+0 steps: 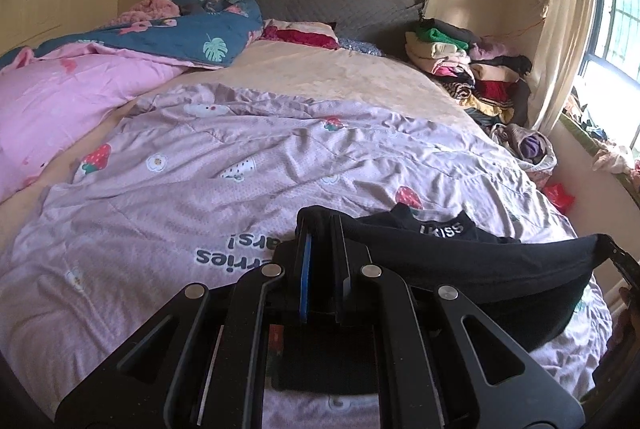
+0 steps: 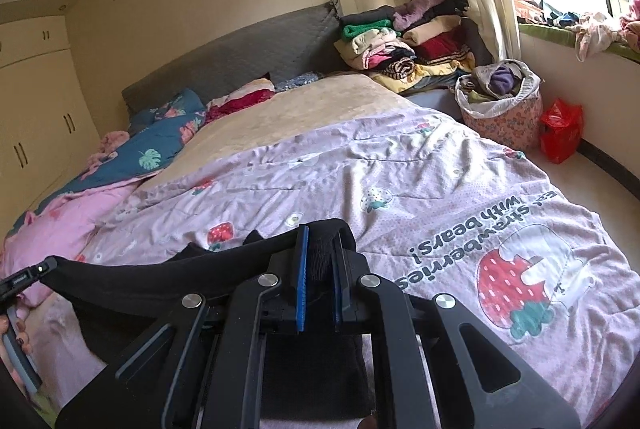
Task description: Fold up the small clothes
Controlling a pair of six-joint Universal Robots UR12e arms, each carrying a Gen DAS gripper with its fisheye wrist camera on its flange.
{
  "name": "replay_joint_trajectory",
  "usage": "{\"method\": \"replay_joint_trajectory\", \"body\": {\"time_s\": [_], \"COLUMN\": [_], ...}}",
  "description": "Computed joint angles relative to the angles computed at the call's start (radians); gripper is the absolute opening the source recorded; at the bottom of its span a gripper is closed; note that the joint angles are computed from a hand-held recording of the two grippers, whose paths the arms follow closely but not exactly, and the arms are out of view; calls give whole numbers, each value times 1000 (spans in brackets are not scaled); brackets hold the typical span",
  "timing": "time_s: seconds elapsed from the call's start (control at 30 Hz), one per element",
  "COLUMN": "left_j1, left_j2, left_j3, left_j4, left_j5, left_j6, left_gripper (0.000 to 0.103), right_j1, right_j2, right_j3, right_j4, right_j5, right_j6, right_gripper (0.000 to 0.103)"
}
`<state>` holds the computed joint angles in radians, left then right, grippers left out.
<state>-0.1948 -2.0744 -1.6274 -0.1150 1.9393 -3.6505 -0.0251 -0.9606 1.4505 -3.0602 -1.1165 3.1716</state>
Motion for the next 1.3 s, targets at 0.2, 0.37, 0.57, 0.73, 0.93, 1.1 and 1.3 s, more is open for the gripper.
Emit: {"method": "replay_joint_trajectory", "body": {"time_s": [0.2,0.37,0.57,0.73,0.93,1.1,1.3], "left_j1": [8,13,13,1,-19,-30,-36], "left_j2": [-35,-66,-85,-84,-83,-92,-116], "left_j3": [37,70,86,76,64,73,97], "left_j4": [-36,-71,-94,-78,-66,-122,-214], "left_j5": [2,2,9,39,11,-62,-86], "left_j6": [2,-3,-16,-16,25,56,95], "left_gripper": [3,3,9,24,49,39,3], "right_j1": [12,19,24,24,14,18,38], "right_j2": [30,65,83,80,55,35,25], "right_j3": [-29,-69,-86,-72,-18,1,-20], "right_j4": [30,80,118,89,33,82,325], "right_j5": [-38,-57,-78,-110,-44,19,36], "right_j6": [-38,-60,-79,-78,-147,-258,-402], "right_gripper": [9,9,12,27,37,34,9]}}
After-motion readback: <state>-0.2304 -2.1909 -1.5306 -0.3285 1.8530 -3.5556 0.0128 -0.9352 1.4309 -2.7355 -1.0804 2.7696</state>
